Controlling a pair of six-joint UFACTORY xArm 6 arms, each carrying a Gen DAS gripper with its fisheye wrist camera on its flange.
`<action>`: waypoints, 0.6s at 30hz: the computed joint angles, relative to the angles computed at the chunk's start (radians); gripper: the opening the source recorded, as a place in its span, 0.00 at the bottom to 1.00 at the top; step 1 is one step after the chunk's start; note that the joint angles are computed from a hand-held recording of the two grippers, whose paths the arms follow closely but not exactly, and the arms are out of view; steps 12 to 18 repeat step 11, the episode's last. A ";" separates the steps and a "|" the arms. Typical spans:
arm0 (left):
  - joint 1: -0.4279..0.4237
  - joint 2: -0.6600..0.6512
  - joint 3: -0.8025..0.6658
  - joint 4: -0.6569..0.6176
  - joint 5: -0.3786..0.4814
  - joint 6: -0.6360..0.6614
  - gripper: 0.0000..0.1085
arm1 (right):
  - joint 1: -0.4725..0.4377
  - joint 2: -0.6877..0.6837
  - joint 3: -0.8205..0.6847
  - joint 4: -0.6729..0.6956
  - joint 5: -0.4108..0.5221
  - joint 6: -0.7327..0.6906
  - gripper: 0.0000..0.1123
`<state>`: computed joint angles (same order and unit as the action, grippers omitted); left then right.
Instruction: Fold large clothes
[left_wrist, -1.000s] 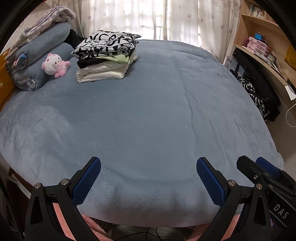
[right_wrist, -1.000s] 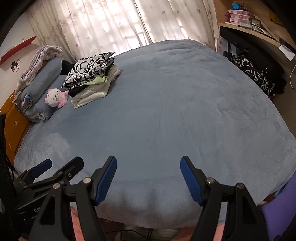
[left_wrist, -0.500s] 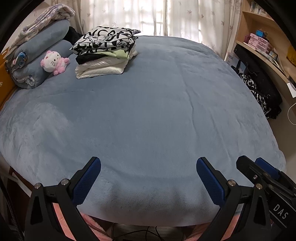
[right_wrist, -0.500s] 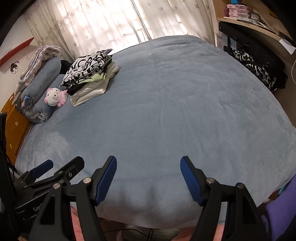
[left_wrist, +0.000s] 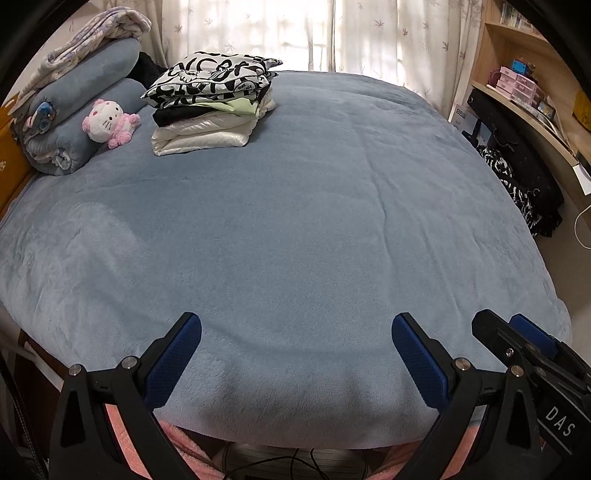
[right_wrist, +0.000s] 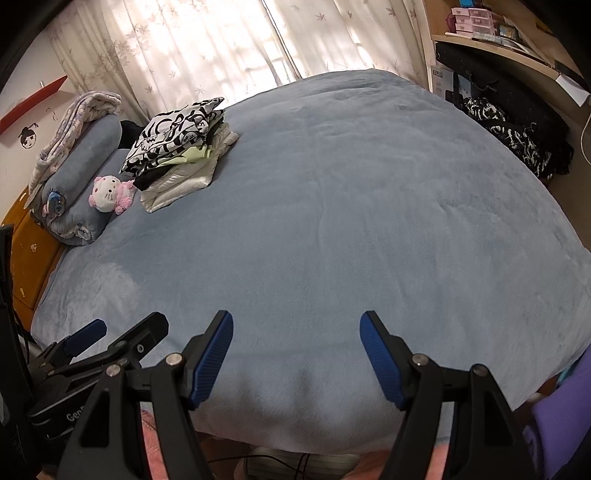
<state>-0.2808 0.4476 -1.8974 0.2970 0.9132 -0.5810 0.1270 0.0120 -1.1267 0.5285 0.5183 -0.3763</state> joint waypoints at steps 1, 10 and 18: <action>-0.001 -0.002 0.004 0.000 -0.002 -0.003 0.94 | 0.000 -0.001 0.001 0.001 0.002 0.001 0.64; -0.003 -0.015 0.021 0.001 -0.001 -0.013 0.94 | 0.002 -0.005 0.007 0.001 -0.004 0.006 0.64; -0.004 -0.014 0.020 0.001 0.002 -0.014 0.94 | 0.002 -0.005 0.007 -0.001 -0.003 0.007 0.64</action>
